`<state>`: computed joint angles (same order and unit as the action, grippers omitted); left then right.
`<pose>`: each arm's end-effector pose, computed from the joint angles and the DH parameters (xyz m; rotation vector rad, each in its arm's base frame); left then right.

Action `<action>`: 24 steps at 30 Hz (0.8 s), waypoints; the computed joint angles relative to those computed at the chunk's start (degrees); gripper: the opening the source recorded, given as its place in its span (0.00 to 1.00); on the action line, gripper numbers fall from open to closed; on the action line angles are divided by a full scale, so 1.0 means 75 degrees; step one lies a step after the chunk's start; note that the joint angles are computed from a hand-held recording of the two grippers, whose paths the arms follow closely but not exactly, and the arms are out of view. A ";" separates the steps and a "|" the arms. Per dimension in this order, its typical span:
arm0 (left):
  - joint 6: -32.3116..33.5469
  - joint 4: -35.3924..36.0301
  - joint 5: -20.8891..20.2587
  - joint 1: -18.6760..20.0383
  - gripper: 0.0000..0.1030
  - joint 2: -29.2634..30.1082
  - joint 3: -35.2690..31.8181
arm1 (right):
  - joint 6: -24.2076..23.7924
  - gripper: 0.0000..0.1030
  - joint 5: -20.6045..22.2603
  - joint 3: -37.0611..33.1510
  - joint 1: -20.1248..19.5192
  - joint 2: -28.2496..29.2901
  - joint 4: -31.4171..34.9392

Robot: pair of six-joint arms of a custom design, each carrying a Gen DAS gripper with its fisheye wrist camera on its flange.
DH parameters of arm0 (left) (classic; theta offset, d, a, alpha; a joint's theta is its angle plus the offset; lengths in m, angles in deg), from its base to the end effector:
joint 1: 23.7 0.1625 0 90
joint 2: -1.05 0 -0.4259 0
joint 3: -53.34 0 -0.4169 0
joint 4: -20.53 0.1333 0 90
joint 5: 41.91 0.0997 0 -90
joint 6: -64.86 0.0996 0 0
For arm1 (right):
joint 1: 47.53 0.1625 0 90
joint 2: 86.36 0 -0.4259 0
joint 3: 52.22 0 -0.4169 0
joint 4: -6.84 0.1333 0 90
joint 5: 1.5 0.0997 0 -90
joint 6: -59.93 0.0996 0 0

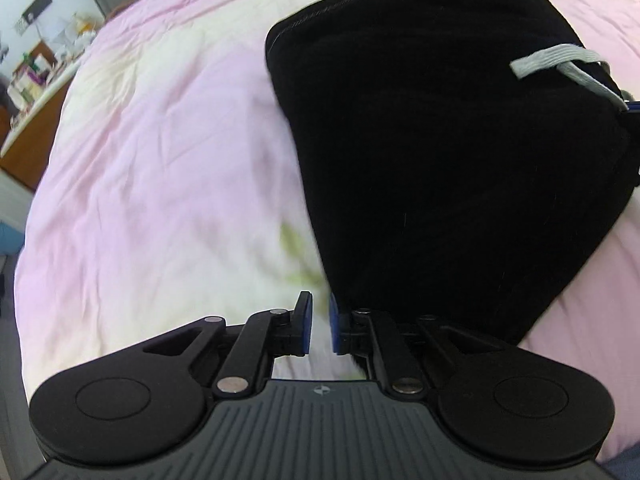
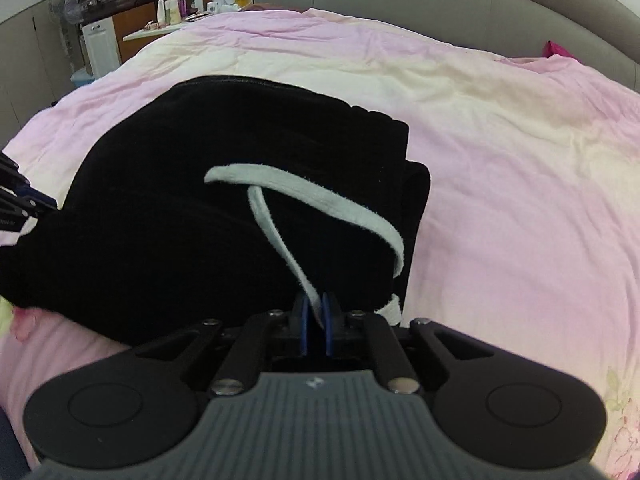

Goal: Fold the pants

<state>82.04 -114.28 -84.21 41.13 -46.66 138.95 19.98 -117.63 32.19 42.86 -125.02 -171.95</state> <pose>-0.1200 -0.7420 0.1669 0.7772 2.1771 -0.2104 0.0946 -0.7568 0.1326 0.6170 -2.3123 0.6971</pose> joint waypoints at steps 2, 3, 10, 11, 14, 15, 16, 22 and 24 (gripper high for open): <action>-0.0007 -0.0366 -0.0422 0.0015 0.11 -0.0376 0.0355 | -0.0052 0.05 -0.0171 0.0143 0.0089 -0.0132 -0.0004; 0.0034 -0.0655 -0.0645 0.0007 0.11 -0.0581 0.0585 | 0.0085 0.08 -0.0138 0.0212 0.0114 -0.0220 0.0045; 0.0560 -0.1098 -0.1566 -0.0178 0.57 -0.1242 0.1421 | 0.0446 0.09 0.0449 0.0463 0.0059 -0.0335 -0.0201; 0.0657 -0.1111 -0.1431 -0.0196 0.57 -0.1174 0.1463 | 0.0457 0.09 0.0527 0.0493 0.0067 -0.0322 -0.0281; 0.0799 -0.1119 -0.0819 -0.0206 0.34 -0.0934 0.1600 | 0.0223 0.08 0.0840 0.0647 0.0097 -0.0278 -0.0566; 0.0764 -0.1014 -0.0635 -0.0190 0.22 -0.0877 0.1615 | -0.0017 0.11 0.0769 0.0625 0.0133 -0.0205 -0.0634; 0.0746 -0.0996 -0.0567 -0.0159 0.21 -0.0879 0.1694 | -0.0237 0.12 0.0548 0.0570 0.0176 -0.0100 -0.0672; 0.0607 -0.0563 -0.0394 -0.0234 0.15 -0.0961 0.1694 | -0.0700 0.12 0.0240 0.0533 0.0113 0.0039 -0.0474; 0.0531 -0.0239 -0.0329 -0.0321 0.15 -0.1052 0.1647 | -0.0522 0.12 0.0018 0.0491 0.0187 -0.0016 -0.0165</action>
<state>86.02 -116.07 -86.68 38.72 -54.55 151.30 16.07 -117.50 35.87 44.26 -125.14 -173.19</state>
